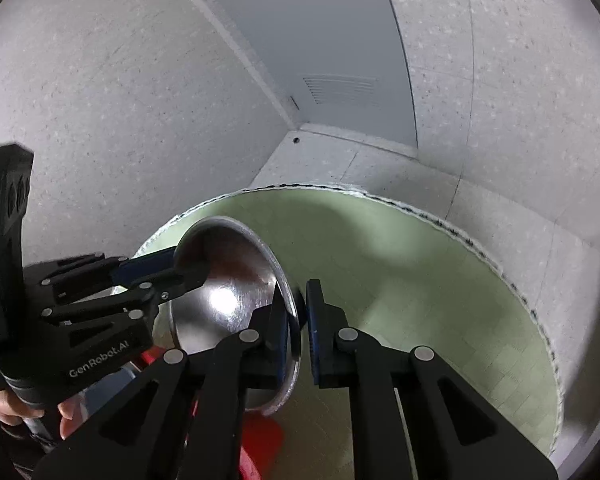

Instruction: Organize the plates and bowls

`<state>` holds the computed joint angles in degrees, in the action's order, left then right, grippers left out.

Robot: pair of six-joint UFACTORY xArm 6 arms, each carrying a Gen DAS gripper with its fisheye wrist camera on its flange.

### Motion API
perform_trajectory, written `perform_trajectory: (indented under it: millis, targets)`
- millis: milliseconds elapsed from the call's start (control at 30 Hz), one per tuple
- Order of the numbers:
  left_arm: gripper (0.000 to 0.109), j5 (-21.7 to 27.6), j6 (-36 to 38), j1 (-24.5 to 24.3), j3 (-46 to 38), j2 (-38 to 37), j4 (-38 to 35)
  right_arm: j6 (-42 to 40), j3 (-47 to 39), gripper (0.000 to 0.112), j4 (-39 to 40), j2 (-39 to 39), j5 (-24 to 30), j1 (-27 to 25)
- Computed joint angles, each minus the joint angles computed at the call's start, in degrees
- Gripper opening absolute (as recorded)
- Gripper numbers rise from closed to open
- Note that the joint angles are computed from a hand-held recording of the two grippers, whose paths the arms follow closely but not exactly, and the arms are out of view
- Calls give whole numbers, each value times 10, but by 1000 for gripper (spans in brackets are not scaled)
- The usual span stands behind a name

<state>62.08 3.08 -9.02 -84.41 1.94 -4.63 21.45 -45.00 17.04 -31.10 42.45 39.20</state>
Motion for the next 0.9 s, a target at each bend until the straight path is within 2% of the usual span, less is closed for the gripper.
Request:
perform_trajectory:
  millis: [100, 233, 367, 467, 533, 667, 767, 900]
  targets:
    - [18, -10, 21, 12, 27, -25, -33, 24, 7, 8, 7, -17, -24, 8]
    - [17, -39, 71, 46, 69, -88, -91, 88, -24, 9, -93, -31, -18, 38]
    - [16, -68, 106, 70, 93, -145, -113, 142, -72, 8, -184, -34, -11, 68]
    - [17, -71, 130, 102, 107, -182, -142, 181, -121, 8, -243, -20, 5, 103]
    - [16, -60, 144, 132, 115, -208, -158, 192, -154, 8, -250, -2, 14, 126]
    - [16, -10, 197, 228, 145, -273, -195, 197, -199, 8, -237, 33, 23, 182]
    - [17, 8, 226, 285, 184, -324, -183, 201, -247, 8, -248, 92, 32, 236]
    - [17, 50, 266, 382, 225, -359, -196, 185, -306, 7, -216, 183, 36, 289]
